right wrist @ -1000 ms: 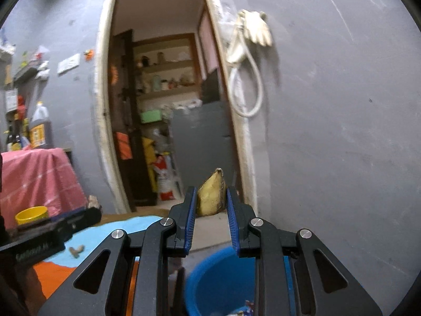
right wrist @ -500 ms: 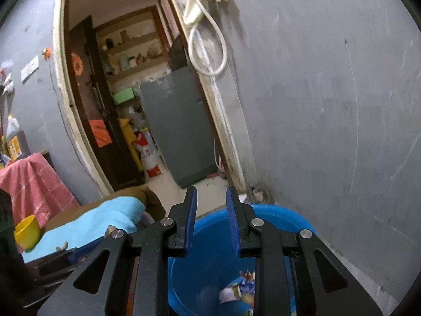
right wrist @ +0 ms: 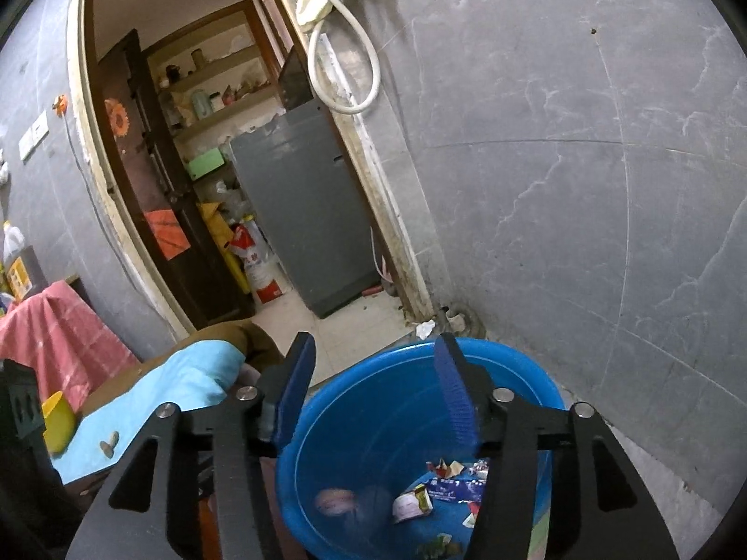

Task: Collect trash
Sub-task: 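Carry the shell and lump over the blue bucket and open both tools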

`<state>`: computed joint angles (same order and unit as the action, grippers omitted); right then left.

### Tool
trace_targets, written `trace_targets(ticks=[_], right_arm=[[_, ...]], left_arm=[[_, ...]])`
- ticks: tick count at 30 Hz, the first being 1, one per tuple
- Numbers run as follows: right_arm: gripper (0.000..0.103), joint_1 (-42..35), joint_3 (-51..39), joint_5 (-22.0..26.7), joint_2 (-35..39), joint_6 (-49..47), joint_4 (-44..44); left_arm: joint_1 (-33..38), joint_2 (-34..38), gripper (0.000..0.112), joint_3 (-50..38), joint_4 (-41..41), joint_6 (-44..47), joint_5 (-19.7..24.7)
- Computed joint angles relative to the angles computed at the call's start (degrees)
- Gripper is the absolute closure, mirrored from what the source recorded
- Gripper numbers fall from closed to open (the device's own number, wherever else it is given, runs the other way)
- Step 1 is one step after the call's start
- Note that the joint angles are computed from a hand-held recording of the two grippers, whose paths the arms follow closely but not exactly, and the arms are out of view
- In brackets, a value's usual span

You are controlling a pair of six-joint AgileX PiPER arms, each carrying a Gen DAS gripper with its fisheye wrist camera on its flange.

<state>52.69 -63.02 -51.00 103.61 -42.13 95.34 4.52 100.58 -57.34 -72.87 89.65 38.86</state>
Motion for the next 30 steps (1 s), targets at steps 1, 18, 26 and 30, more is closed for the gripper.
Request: trace_targets(ticks=[1,18,26,30], right_arm=[[0.050,0.09,0.00,-0.16,-0.01,0.04,0.04],[0.022,0.67,-1.15,-3.29,0.81,-0.98,-0.21],[0.000,1.89,-4.13,-6.34,2.62,-3.16,0.06],[0.000,3.30,-5.80,-8.44,3.94,-3.26,-2.55]], left_arm=[[0.26,-0.27,0.074,-0.02,0.30,-0.29,0.21],[6.00,-4.78,0.051,1.50,-1.09,0.86,-0.68],[10.51,-8.30,0.021,4.42,-8.66,8.72,-3.34],[13.67,-10.32,0.016,6.43,-15.38,15.17,-4.07]])
